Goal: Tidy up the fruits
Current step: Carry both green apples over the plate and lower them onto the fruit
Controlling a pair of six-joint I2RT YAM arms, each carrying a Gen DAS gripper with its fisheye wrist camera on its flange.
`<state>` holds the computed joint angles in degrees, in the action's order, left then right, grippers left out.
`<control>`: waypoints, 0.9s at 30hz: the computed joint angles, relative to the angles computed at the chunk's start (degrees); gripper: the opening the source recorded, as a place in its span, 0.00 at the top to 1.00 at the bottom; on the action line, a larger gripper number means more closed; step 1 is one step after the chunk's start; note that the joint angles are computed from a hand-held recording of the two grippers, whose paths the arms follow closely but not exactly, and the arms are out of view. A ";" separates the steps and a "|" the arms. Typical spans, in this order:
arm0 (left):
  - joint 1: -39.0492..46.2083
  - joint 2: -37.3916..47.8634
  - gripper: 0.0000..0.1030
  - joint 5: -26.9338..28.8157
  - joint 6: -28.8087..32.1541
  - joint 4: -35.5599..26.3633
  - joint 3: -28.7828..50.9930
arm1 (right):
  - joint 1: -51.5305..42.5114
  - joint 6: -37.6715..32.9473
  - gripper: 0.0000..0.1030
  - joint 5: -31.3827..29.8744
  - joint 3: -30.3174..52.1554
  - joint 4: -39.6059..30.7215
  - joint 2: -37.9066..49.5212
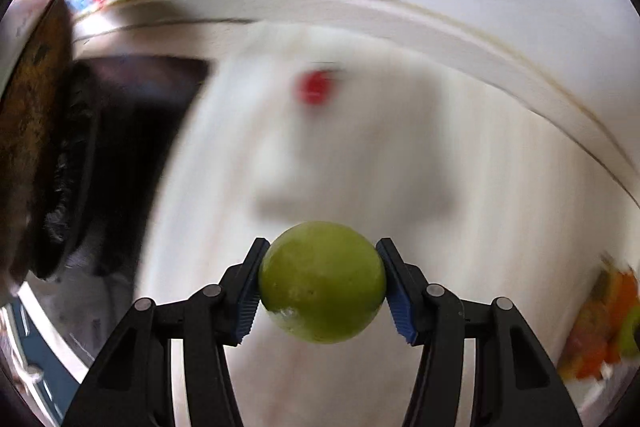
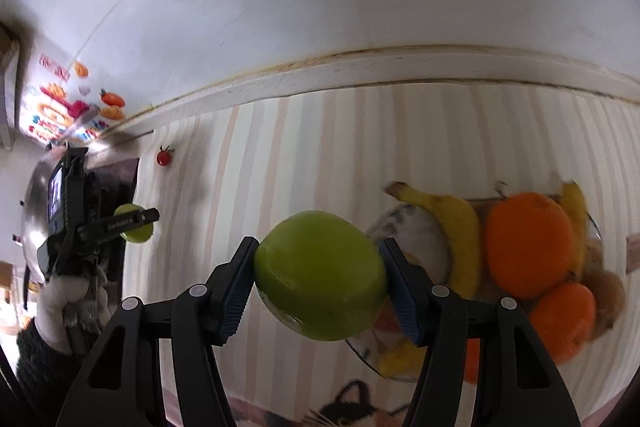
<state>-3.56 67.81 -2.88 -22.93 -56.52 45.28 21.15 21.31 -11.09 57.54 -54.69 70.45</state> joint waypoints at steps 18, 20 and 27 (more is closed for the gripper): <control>-43.63 30.19 0.50 6.47 -22.39 -3.20 39.89 | -51.22 -43.67 0.38 -12.92 3.18 -15.82 2.31; -43.90 33.22 0.50 6.72 -21.05 -3.56 41.97 | -53.70 -46.29 0.38 -13.15 4.18 -15.68 5.01; -43.91 40.34 0.50 10.28 -20.36 -3.90 44.43 | -55.61 -50.08 0.38 -13.35 5.42 -13.92 9.92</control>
<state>-47.47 108.14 7.40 -43.29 -60.42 89.71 -34.45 -28.77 -24.43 62.97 -68.61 80.37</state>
